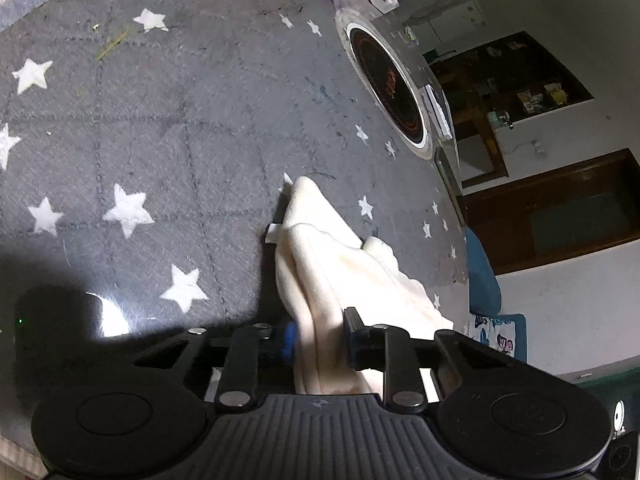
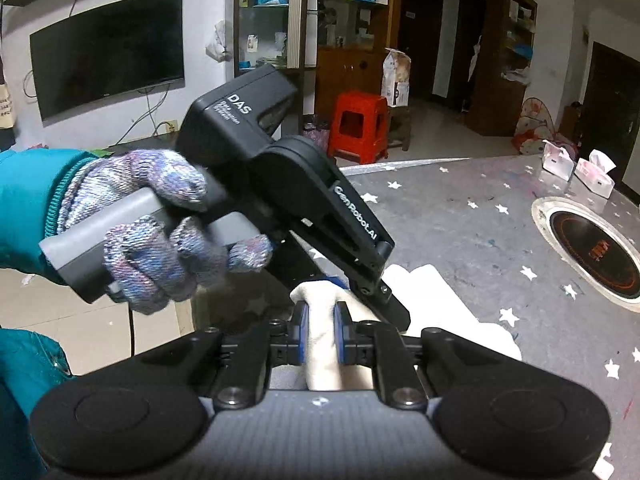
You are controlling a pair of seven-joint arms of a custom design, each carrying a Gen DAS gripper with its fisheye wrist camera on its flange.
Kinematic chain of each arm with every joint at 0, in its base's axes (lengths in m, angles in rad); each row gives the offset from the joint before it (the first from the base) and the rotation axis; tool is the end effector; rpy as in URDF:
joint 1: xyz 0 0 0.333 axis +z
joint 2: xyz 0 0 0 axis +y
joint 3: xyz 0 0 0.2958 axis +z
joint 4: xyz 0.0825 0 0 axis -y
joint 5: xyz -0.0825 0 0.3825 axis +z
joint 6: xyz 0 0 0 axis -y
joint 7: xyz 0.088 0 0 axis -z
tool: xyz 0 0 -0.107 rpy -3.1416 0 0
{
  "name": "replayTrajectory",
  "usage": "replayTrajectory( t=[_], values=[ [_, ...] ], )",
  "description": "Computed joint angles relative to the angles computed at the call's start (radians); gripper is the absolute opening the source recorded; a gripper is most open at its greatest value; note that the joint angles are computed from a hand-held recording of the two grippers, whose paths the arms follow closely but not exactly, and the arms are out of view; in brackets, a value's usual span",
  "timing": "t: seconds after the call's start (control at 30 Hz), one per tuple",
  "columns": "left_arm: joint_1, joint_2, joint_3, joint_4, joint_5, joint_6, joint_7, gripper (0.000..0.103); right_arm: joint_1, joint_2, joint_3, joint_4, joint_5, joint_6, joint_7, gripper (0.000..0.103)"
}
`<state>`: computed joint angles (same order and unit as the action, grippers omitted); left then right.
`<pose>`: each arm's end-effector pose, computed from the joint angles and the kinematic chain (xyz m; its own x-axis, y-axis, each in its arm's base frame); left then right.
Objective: Fold clothes
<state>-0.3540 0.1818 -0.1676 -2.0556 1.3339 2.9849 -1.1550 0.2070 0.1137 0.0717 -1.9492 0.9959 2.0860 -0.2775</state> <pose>0.4793 -0.3508 0.3800 0.4943 -0.4561 0.7400 -0.4849 -0.8512 -0.2007 0.5587 0.2022 0.4251 0.9991 0.0264 0.0326 0.0419 -0.6433 -0.7645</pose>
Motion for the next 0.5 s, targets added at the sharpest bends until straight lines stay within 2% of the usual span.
replayTrajectory(
  t=[0.07, 0.17, 0.23, 0.4, 0.5],
  values=[
    [0.001, -0.001, -0.005, -0.003, -0.023, -0.009, 0.035, 0.020, -0.006, 0.010, -0.005, 0.010, -0.002, -0.016, 0.018, 0.014],
    [-0.001, -0.002, -0.002, -0.005, -0.022, -0.009, 0.048, 0.019, -0.020, 0.029, -0.011, 0.035, -0.002, -0.043, 0.053, 0.019],
    [-0.003, -0.001, 0.000, -0.005, -0.011, -0.010, 0.041, 0.019, -0.029, 0.040, -0.016, 0.045, 0.005, -0.020, 0.081, 0.020],
    [-0.003, -0.001, -0.006, -0.004, -0.027, -0.022, 0.073, 0.019, -0.044, 0.090, -0.016, 0.083, 0.023, 0.129, 0.154, 0.020],
    [-0.003, 0.001, -0.008, -0.003, -0.048, -0.026, 0.103, 0.019, -0.047, 0.157, -0.013, 0.142, 0.011, 0.236, 0.258, 0.020]
  ],
)
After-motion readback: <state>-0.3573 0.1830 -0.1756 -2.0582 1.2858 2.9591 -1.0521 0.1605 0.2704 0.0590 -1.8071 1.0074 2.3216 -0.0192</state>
